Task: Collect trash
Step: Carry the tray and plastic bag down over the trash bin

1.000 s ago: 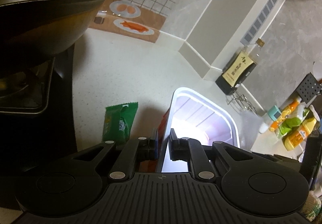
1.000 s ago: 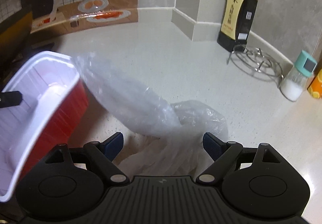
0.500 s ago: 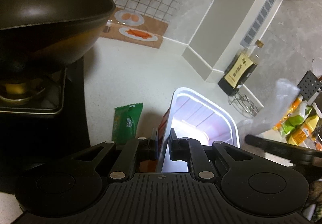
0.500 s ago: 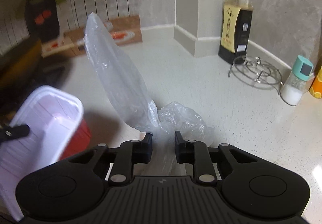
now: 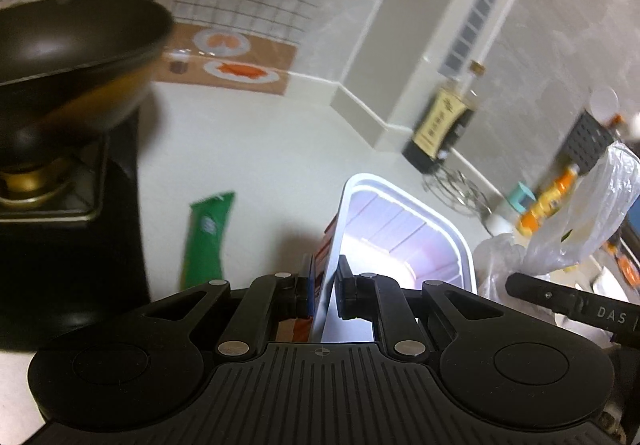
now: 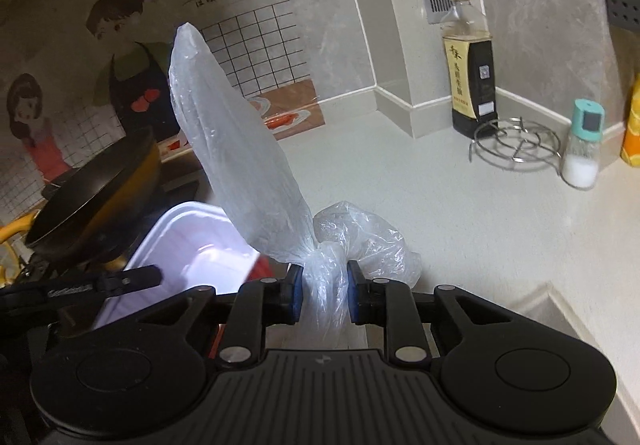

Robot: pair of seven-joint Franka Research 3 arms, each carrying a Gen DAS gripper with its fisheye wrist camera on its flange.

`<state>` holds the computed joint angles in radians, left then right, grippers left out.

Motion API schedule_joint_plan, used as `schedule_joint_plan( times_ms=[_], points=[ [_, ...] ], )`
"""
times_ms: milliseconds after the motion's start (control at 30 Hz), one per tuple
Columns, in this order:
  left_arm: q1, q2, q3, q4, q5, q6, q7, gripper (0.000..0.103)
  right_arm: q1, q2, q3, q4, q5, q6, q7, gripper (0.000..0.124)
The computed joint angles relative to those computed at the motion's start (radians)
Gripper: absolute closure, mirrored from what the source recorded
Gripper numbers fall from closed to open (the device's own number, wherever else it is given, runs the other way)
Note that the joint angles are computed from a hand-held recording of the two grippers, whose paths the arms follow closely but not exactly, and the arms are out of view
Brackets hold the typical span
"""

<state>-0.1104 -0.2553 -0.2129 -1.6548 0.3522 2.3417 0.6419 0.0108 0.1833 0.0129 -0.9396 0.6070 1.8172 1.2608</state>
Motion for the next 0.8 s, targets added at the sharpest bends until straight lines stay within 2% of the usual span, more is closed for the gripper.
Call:
schedule_joint_plan(
  times_ms=[233,367,600,800],
  points=[
    [-0.060,0.077,-0.044,0.092,-0.007,-0.073,0.056,0.090,-0.021,-0.193,-0.060,-0.288,0.011,0.068,-0.042,0.103],
    [-0.107,0.150,-0.056,0.166,-0.024,-0.113,0.119,0.090,-0.036,-0.268,-0.105,-0.406,-0.006,0.103,-0.035,0.103],
    [-0.188,0.288,-0.067,0.275,-0.148,-0.222,0.292,0.090,-0.081,-0.395,-0.161,-0.614,-0.087,0.151,0.039,0.103],
    [-0.251,0.446,-0.071,0.361,-0.125,-0.308,0.397,0.091,-0.131,-0.525,-0.168,-0.811,-0.223,0.202,0.133,0.103]
  ],
)
